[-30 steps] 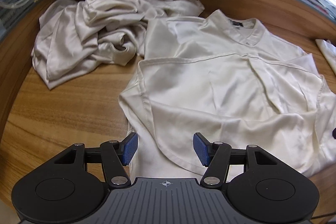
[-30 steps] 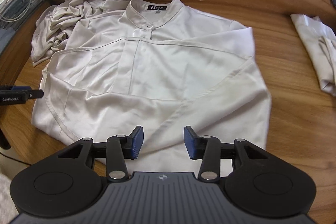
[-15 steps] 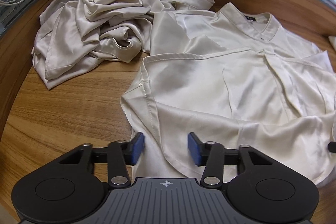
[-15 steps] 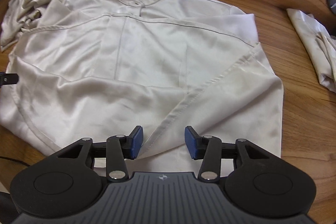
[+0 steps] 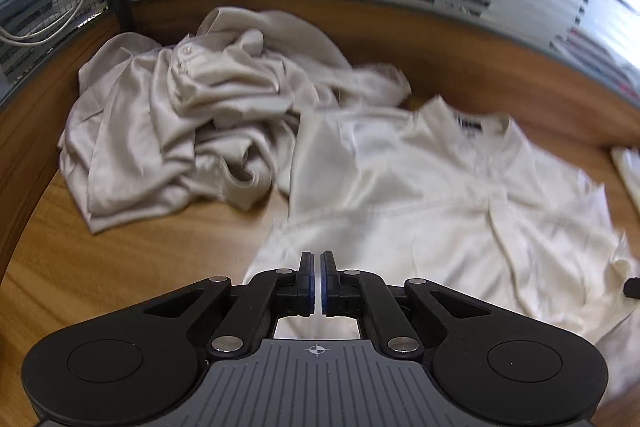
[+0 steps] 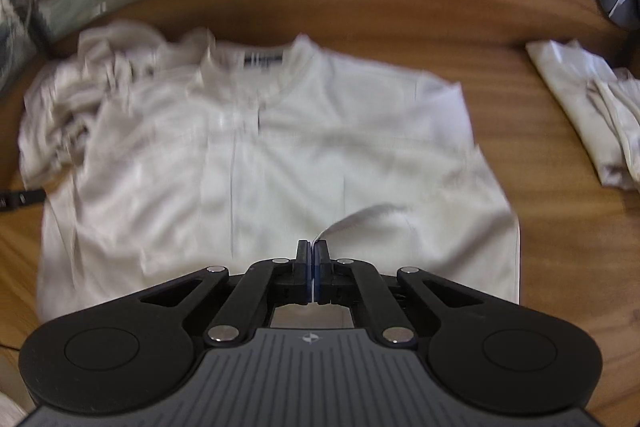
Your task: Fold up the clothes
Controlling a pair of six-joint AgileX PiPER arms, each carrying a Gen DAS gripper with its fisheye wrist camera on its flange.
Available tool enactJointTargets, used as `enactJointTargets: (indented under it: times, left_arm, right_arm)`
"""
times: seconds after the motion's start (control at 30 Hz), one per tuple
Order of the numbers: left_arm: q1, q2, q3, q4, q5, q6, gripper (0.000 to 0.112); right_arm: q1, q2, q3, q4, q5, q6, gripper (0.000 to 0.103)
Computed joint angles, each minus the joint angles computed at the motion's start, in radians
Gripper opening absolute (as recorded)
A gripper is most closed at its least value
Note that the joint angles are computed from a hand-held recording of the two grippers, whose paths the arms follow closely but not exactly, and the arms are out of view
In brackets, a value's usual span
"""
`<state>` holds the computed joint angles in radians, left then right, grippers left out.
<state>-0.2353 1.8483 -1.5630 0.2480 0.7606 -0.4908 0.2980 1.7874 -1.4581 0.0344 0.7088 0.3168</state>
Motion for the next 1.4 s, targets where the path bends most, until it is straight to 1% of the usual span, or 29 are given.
enactJointTargets:
  times: [0.1,0.17,0.27,0.37,0.43,0.47,0.53,0.57,0.6,0.63,0.67,0.7,0.73,0.87,0.97,1.0,1.17,1.4]
  left_arm:
    - [0.022,0.054,-0.091,-0.017,0.021,0.043,0.005]
    - [0.039,0.084,-0.145,-0.053,0.035,0.091,0.005]
    - [0.065,0.103,-0.19,-0.118,0.032,0.175,0.006]
    - [0.085,0.097,-0.197,-0.183,0.022,0.286,0.009]
    - [0.091,0.079,-0.177,-0.207,0.015,0.351,0.024]
    - [0.093,0.07,-0.167,-0.219,0.012,0.383,0.027]
    - [0.099,0.052,-0.147,-0.246,0.011,0.451,0.037]
    - [0.1,0.043,-0.134,-0.254,0.015,0.476,0.04]
    - [0.1,0.034,-0.122,-0.262,0.02,0.498,0.046]
    - [0.101,0.025,-0.11,-0.27,0.024,0.521,0.049]
    - [0.101,0.017,-0.097,-0.278,0.026,0.539,0.049]
    - [0.102,0.008,-0.084,-0.286,0.028,0.557,0.049]
    - [0.1,0.002,-0.072,-0.288,0.03,0.565,0.049]
    - [0.095,-0.001,-0.04,-0.314,0.034,0.607,0.05]
    - [0.084,0.018,-0.038,-0.322,0.038,0.628,0.05]
    - [0.079,0.026,-0.037,-0.321,0.037,0.634,0.05]
    - [0.051,0.078,-0.039,-0.303,0.027,0.667,0.05]
    - [0.025,0.13,-0.024,-0.256,0.016,0.678,0.049]
  right_arm:
    - [-0.036,0.062,-0.115,0.049,0.021,-0.025,0.001]
    - [-0.059,0.116,-0.203,0.085,0.044,-0.04,0.001]
    - [-0.081,0.224,-0.364,0.122,0.097,-0.05,0.001]
    - [-0.095,0.358,-0.557,0.135,0.17,-0.038,0.001]
    - [-0.102,0.452,-0.688,0.128,0.234,-0.018,0.001]
    - [-0.104,0.504,-0.766,0.124,0.273,-0.007,0.001]
    - [-0.109,0.614,-0.94,0.113,0.367,0.016,0.002]
    - [-0.109,0.646,-0.991,0.109,0.4,0.018,0.004]
    - [-0.109,0.682,-1.053,0.106,0.439,0.02,0.006]
    - [-0.11,0.707,-1.089,0.104,0.458,0.019,0.009]
    - [-0.11,0.702,-1.085,0.105,0.462,0.003,0.018]
    - [-0.109,0.678,-1.042,0.109,0.44,-0.017,0.028]
    - [-0.109,0.657,-1.005,0.112,0.421,-0.037,0.03]
    - [-0.11,0.521,-0.821,0.162,0.349,-0.171,0.031]
    - [-0.12,0.406,-0.68,0.23,0.314,-0.263,0.037]
    - [-0.121,0.37,-0.632,0.238,0.303,-0.274,0.039]
    - [-0.125,0.208,-0.424,0.264,0.269,-0.305,0.041]
    - [-0.14,0.039,-0.165,0.256,0.216,-0.27,0.041]
